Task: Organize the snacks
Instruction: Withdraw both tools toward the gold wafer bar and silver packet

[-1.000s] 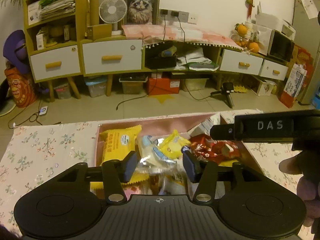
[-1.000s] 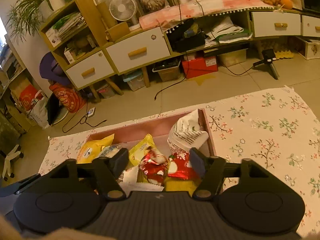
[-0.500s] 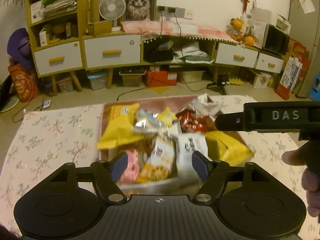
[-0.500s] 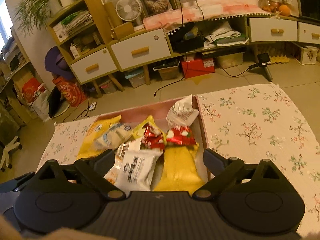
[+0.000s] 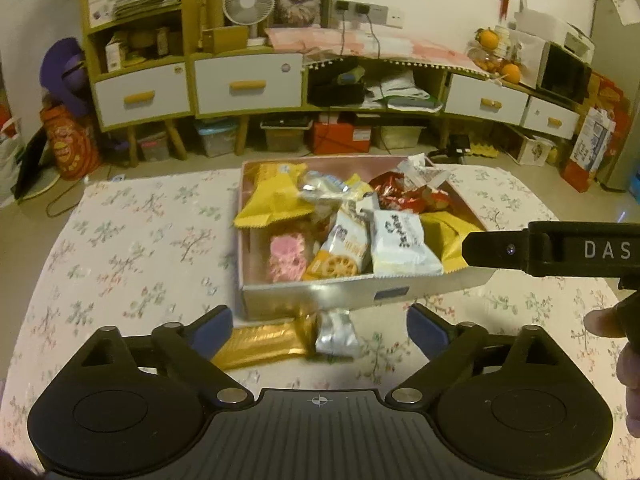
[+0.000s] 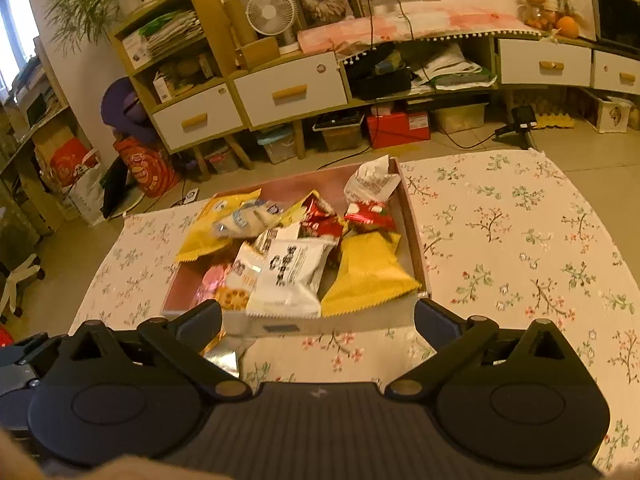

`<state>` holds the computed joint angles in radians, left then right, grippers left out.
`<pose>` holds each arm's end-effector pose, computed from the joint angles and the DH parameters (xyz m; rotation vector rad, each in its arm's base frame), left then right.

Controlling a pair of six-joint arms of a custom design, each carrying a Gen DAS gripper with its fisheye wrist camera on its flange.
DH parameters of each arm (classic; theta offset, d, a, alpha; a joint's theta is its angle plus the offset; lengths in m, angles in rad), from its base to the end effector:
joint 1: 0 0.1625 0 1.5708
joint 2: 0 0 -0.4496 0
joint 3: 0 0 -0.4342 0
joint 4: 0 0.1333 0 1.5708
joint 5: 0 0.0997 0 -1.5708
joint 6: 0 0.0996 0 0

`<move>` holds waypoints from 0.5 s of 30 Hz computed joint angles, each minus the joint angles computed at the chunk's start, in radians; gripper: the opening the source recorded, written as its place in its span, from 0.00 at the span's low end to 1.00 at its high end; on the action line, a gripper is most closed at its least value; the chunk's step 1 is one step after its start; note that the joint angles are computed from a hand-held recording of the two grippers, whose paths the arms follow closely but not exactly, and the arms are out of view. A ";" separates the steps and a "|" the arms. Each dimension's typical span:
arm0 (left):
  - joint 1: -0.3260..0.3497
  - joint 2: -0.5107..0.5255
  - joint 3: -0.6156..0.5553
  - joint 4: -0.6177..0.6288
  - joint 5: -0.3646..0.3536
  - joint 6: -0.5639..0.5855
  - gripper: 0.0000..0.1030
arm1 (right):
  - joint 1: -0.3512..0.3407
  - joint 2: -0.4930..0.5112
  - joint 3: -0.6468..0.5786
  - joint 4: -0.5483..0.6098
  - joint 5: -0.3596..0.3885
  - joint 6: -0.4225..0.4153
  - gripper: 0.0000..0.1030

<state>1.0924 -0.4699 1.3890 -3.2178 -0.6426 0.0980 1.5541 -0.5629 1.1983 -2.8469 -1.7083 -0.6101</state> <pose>-0.1692 -0.7891 0.0426 0.2195 2.1920 -1.0142 0.1051 -0.8705 0.1252 0.7323 -2.6067 0.7969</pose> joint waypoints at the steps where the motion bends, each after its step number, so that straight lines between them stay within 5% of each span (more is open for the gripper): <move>1: 0.000 -0.002 0.009 -0.006 0.002 -0.007 0.95 | 0.000 -0.001 0.007 -0.003 -0.001 -0.005 1.00; 15: 0.027 -0.010 0.088 -0.102 0.071 0.040 0.97 | -0.013 -0.001 0.105 -0.111 -0.018 -0.227 1.00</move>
